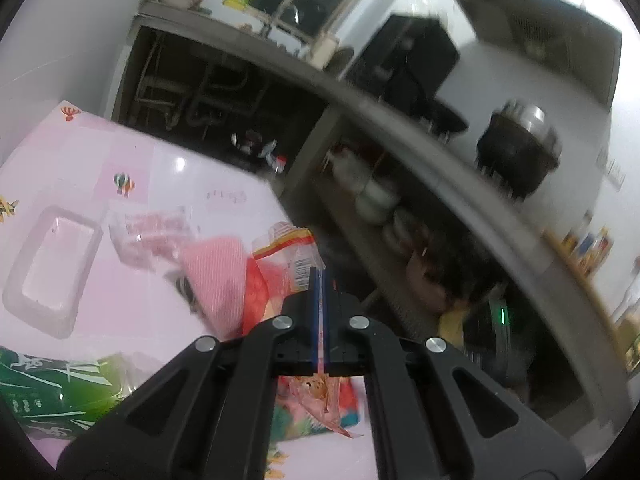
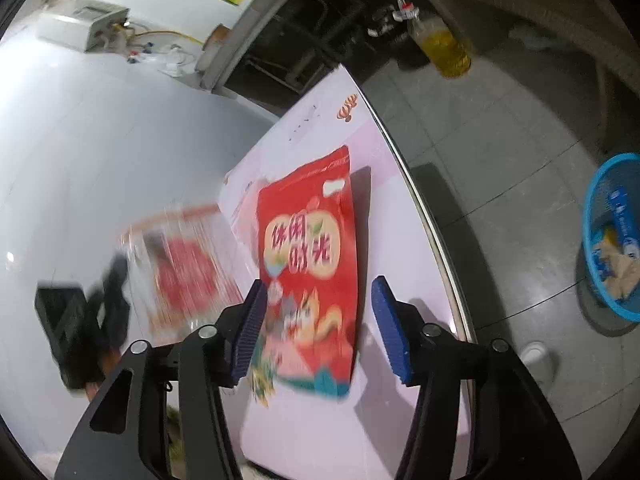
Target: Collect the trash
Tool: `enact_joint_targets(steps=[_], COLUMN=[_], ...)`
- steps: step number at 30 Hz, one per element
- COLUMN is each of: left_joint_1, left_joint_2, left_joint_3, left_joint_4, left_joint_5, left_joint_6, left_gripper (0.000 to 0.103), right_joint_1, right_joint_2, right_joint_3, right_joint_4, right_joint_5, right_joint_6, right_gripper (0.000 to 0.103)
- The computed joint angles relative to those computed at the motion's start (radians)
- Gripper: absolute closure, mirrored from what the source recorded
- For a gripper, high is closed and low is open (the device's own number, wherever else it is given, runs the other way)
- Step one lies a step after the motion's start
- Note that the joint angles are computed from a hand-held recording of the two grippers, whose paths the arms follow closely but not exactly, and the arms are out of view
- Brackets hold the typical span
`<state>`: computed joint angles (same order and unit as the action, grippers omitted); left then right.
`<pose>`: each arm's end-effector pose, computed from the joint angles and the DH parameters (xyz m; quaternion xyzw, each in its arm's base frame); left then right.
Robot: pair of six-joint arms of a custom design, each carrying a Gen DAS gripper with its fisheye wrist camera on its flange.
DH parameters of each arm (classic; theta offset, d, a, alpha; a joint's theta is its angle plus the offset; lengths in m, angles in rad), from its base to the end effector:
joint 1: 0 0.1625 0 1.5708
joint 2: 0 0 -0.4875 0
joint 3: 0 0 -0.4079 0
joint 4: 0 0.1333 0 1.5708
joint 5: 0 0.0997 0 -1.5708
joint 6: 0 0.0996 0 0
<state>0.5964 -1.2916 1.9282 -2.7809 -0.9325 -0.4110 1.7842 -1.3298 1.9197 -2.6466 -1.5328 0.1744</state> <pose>-0.3795 -0.4905 0.3755 0.1679 0.8995 -0.3988 0.0601 0.2589 -0.5475 0.3676 -0.0235 0.9702 -0.2325 0.0644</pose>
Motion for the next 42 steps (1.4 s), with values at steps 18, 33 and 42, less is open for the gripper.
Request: enact_joint_targets(steps=[18,33,42], left_joint_1=[-0.006,-0.007,-0.024], left_joint_2=[0.065,0.058,0.029], left_joint_3=[0.004,0.016,0.025], left_joint_4=[0.124,0.141,0.08], left_joint_5=[0.03,0.037,0.025], left_joint_6=[0.07,0.05,0.069], left_gripper=[0.103,0.103,0.103], right_joint_1=[-0.053,-0.036,-0.04], right_joint_2=[0.197,0.186,0.142], right_joint_3=[-0.216,-0.193,-0.147], right_joint_4=[0.151,0.154,0.089], right_joint_5=[0.119,0.134,0.184], right_joint_6=[0.041,-0.001,-0.03], right_gripper=[0.048,0.092,0.097])
